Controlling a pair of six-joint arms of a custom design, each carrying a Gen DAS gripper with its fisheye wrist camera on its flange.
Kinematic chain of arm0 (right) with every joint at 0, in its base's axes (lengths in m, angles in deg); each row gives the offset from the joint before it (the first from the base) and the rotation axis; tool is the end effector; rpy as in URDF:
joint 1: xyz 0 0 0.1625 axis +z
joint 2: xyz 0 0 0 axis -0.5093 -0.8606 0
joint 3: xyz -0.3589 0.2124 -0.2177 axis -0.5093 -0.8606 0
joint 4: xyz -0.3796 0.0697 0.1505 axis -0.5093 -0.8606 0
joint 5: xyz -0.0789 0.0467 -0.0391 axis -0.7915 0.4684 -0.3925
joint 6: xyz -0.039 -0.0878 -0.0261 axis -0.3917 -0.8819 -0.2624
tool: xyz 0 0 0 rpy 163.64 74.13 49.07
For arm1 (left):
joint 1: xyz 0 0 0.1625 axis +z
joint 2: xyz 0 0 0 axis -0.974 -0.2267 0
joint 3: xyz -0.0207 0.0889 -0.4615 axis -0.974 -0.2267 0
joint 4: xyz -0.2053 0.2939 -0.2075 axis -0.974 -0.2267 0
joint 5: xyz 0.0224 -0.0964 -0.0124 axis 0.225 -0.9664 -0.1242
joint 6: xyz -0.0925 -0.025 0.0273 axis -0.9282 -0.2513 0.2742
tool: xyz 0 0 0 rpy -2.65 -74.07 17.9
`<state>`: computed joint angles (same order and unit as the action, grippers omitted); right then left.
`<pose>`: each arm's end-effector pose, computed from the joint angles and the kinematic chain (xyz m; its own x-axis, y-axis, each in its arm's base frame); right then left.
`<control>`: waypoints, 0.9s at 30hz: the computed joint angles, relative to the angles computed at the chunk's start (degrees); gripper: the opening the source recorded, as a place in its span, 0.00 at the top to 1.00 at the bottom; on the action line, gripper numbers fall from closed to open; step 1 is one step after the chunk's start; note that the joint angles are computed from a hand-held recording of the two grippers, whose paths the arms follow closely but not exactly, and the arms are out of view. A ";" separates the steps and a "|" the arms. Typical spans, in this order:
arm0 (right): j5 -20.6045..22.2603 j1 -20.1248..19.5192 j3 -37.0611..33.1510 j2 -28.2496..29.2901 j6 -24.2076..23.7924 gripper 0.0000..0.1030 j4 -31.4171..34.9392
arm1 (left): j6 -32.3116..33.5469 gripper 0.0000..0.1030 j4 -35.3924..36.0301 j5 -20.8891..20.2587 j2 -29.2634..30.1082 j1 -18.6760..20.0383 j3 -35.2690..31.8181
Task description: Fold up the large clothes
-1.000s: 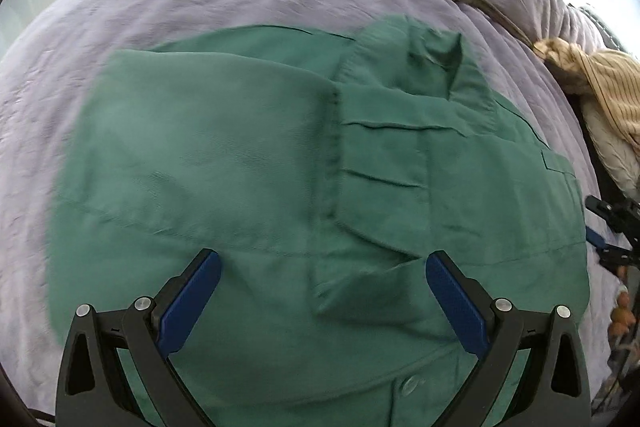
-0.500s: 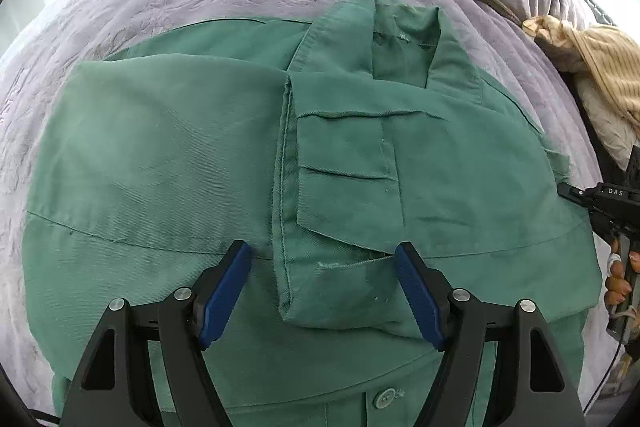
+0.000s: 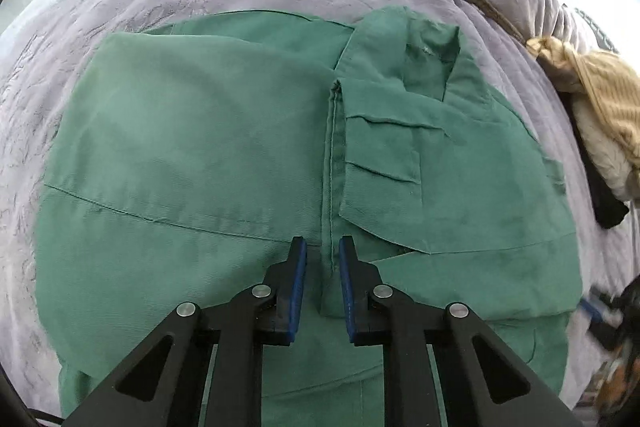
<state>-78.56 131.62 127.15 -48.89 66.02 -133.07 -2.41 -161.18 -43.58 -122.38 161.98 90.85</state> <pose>0.2741 -0.7578 -0.0224 -0.7959 0.5079 -0.3294 0.6053 0.6784 -0.4165 0.1097 -0.8686 0.4369 -0.8617 -0.0024 -0.5074 0.1680 0.9422 -0.2899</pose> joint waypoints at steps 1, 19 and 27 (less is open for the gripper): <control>0.22 -0.32 -0.08 0.70 1.29 0.72 -2.47 | 0.77 0.82 -0.39 0.88 0.01 -0.25 0.30; -3.15 0.12 3.32 -1.05 0.68 0.67 -6.34 | 3.24 0.82 -6.82 5.65 -1.97 -1.43 5.47; 2.40 -1.45 1.52 3.98 14.02 0.62 -15.03 | 8.89 0.81 -9.68 6.33 -2.73 -4.18 6.29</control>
